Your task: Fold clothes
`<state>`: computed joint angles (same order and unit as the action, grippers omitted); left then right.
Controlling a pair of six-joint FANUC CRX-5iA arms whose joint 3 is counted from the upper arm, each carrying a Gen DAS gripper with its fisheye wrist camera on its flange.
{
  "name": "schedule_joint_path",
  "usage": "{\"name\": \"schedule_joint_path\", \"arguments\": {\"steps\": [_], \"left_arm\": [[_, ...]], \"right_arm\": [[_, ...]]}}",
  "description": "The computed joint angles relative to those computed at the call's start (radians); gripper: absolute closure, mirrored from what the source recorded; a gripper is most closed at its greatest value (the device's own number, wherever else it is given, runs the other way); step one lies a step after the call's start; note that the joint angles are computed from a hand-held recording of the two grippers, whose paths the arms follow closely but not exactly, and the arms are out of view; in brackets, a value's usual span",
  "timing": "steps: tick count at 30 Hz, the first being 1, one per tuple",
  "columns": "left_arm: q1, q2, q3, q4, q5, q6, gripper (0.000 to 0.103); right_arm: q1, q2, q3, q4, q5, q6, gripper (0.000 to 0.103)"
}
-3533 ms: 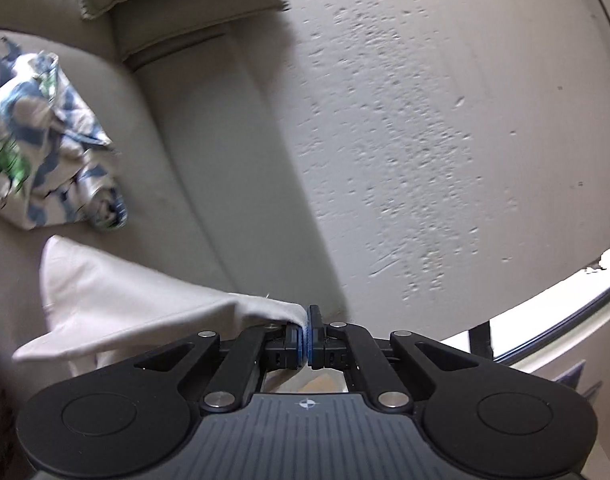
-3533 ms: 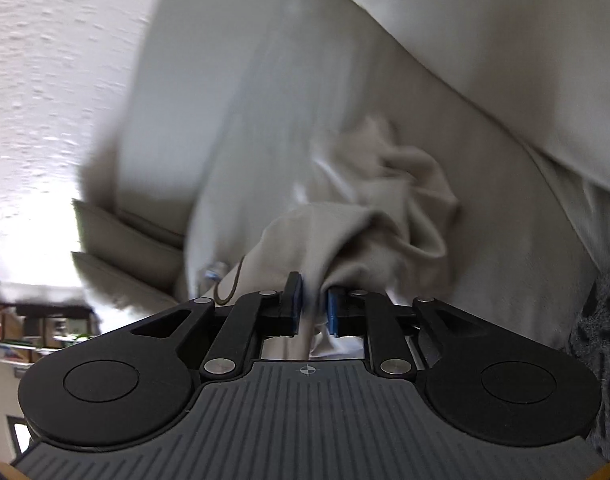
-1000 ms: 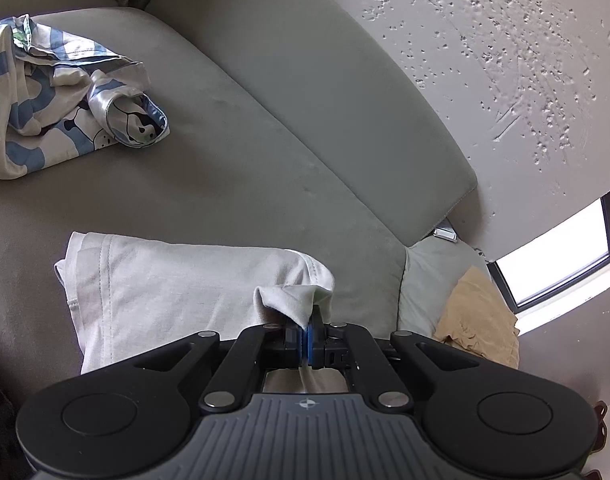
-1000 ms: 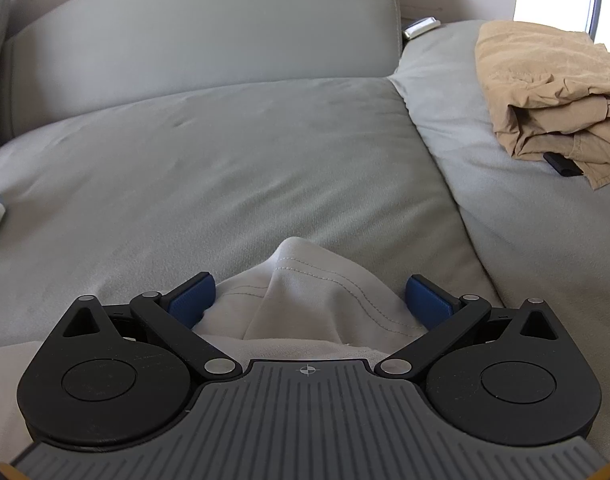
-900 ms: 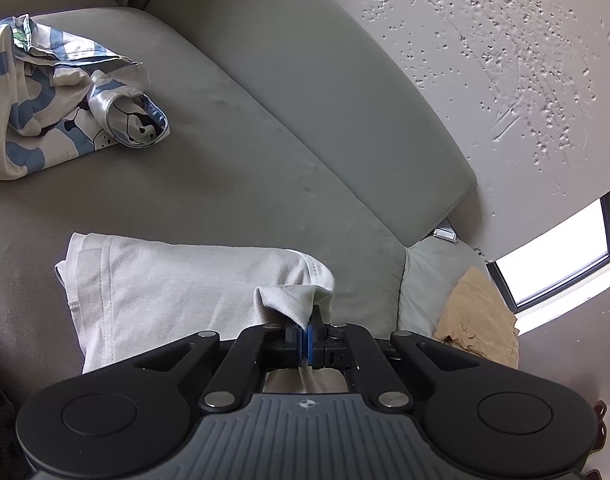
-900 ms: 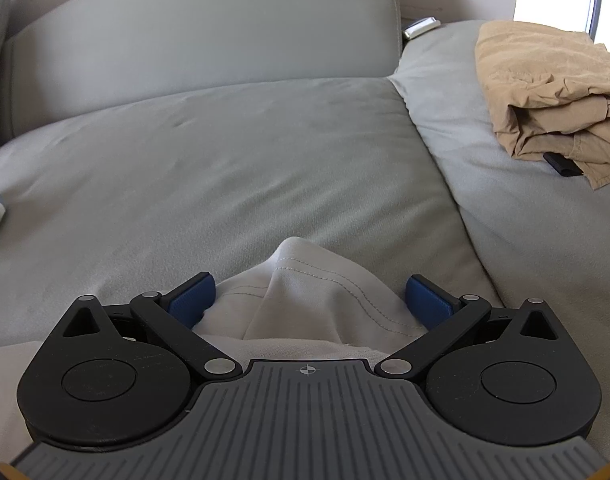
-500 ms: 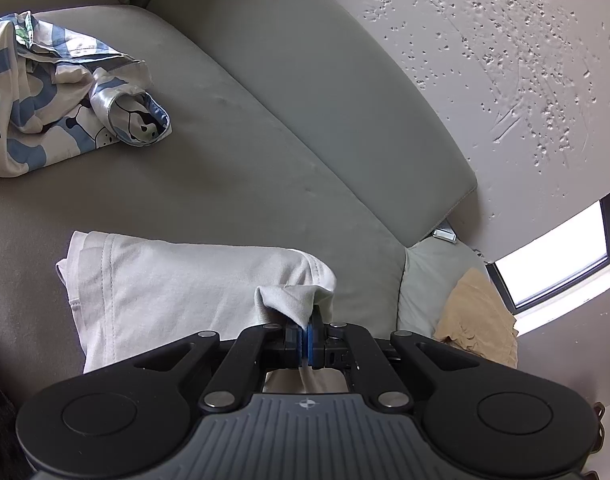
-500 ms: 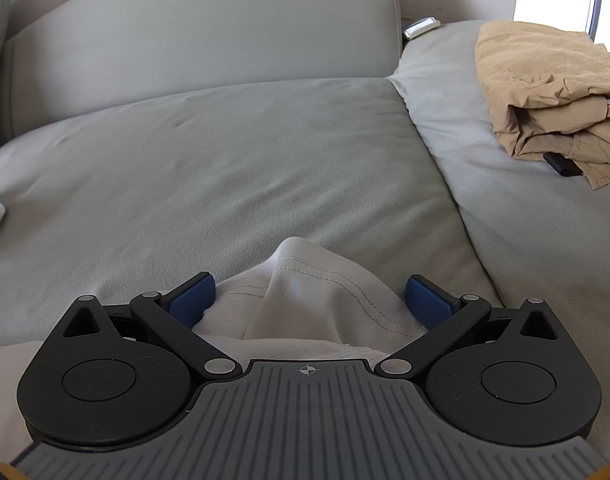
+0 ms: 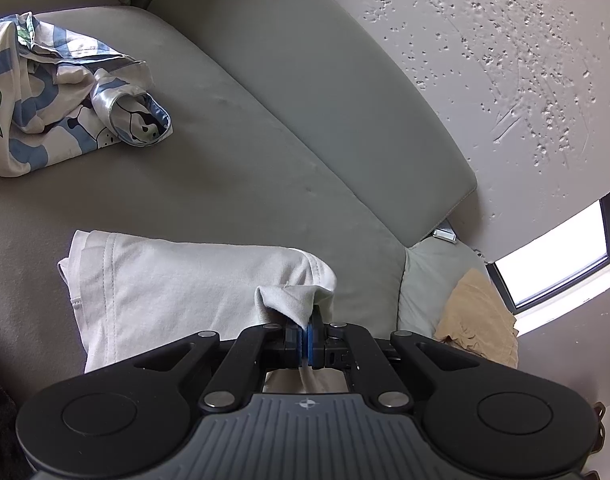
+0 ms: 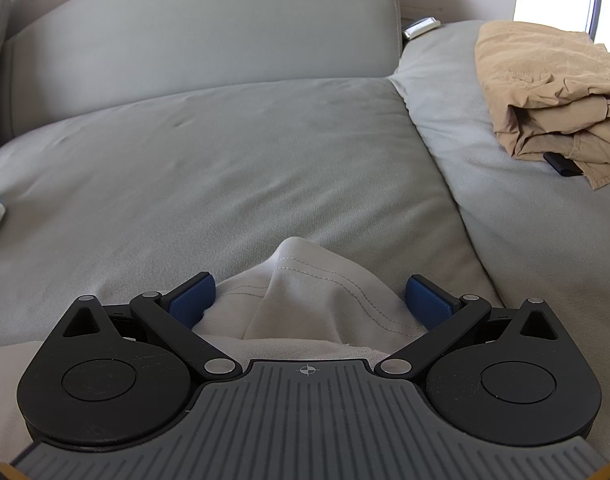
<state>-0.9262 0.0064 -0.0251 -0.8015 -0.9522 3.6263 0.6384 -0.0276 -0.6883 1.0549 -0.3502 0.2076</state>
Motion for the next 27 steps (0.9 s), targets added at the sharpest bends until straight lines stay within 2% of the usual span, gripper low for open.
{"name": "schedule_joint_path", "arguments": {"steps": [27], "left_arm": [[-0.084,-0.024,-0.011,-0.076,-0.048,0.091,0.103]], "right_arm": [[-0.001,-0.002,-0.004,0.008,0.004,-0.009,0.000]]}}
